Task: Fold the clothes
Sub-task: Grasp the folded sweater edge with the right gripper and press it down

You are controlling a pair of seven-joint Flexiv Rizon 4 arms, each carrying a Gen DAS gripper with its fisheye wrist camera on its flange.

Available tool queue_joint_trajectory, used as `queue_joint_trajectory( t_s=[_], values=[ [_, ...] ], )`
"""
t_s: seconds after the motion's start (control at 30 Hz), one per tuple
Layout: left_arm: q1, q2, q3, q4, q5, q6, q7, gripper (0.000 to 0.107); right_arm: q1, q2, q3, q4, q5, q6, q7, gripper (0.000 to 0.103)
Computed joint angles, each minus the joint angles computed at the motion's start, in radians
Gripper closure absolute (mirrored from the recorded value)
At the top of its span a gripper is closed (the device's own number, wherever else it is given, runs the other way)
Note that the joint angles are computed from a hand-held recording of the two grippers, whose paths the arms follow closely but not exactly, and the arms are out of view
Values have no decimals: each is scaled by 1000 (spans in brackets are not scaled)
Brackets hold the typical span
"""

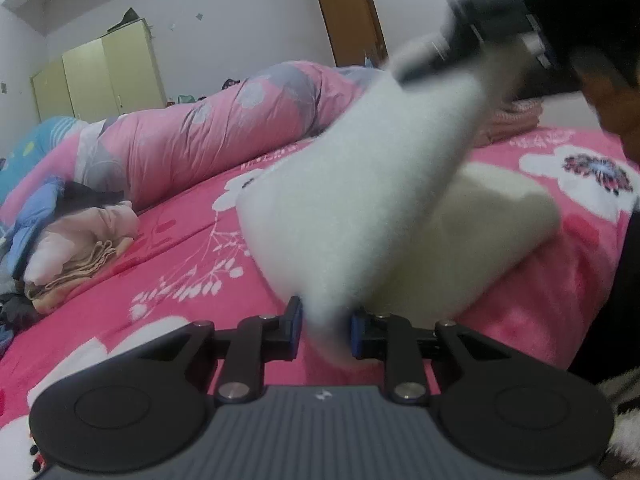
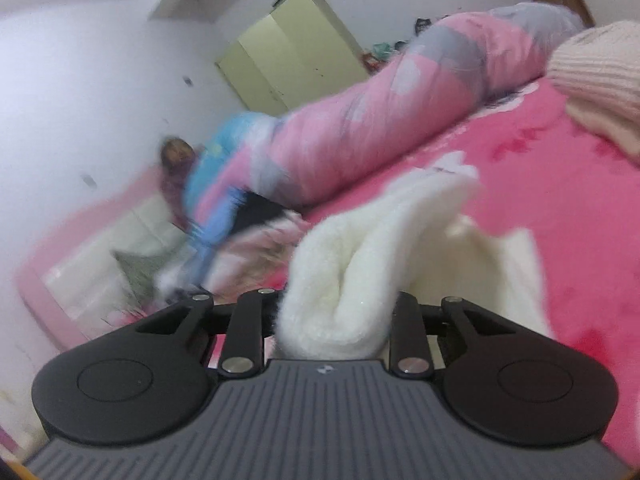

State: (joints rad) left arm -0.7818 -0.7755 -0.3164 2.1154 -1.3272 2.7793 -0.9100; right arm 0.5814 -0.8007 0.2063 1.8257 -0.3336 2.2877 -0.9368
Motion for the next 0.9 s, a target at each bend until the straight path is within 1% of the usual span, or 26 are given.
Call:
queue_joint_trajectory(
  t_s=[0.03,0.07,0.1,0.13,0.2,0.27,0.3,0.33,0.37,0.4,0.43,0.47,0.5,0.53,0.57,0.6,0.67,0.73,0.77,0.8,0.83,0.87,0.9],
  values=[
    [2,-1,0,4,8,-4,-3,84,0,-2,-9,18,17,-32,-15,80],
    [3,0,0,6,13,-9,-1,84,-28,-28,12,24,15,-45,35,80],
    [-1,-2,1,3,11,-8,15,84,-74,-58,42,27,-21,-62,105,81],
    [-7,-5,3,-4,3,-2,38,85,-93,-68,65,31,-22,-30,111,81],
    [-11,-5,1,-7,-2,4,64,85,-103,-82,77,41,-21,51,138,81],
    [-2,3,1,10,19,-7,42,84,-79,-74,47,48,-22,79,124,81],
    [3,7,3,21,32,-13,23,80,-69,-71,35,50,-22,91,114,81],
    [9,15,4,36,47,-23,-6,75,-60,-68,24,53,-21,103,102,80],
    [17,29,4,56,60,-38,-42,70,-70,-78,23,54,-43,88,113,79],
    [30,56,5,93,87,-65,-90,63,-81,-90,22,55,-66,71,125,77],
    [49,90,9,139,132,-102,-149,58,-118,-116,47,52,-103,114,148,77],
    [67,124,17,184,182,-139,-210,55,-139,-119,57,61,-131,129,172,74],
    [86,159,26,230,239,-168,-277,46,-158,-113,56,59,-170,123,193,68],
    [108,194,35,278,302,-189,-346,41,-152,-91,39,78,-170,123,182,65],
    [120,219,46,312,349,-195,-397,40,-147,-69,24,98,-167,122,167,55],
    [122,236,59,338,381,-190,-435,38,-120,-40,-3,120,-118,125,127,47],
    [91,245,92,354,390,-147,-465,36,-73,15,-47,165,-7,137,41,45],
    [68,238,124,340,401,-108,-476,36,-7,51,-86,181,164,140,-34,45],
    [69,229,135,326,423,-91,-489,37,26,66,-105,183,246,140,-72,47],
    [74,220,143,306,442,-81,-490,39,65,79,-128,184,326,144,-120,53],
    [79,210,149,281,460,-77,-483,40,93,85,-140,176,361,154,-171,57],
    [83,199,153,255,473,-75,-467,44,118,91,-152,167,392,164,-223,67],
    [85,188,156,227,482,-76,-446,53,131,91,-153,160,382,180,-273,69]
  ],
)
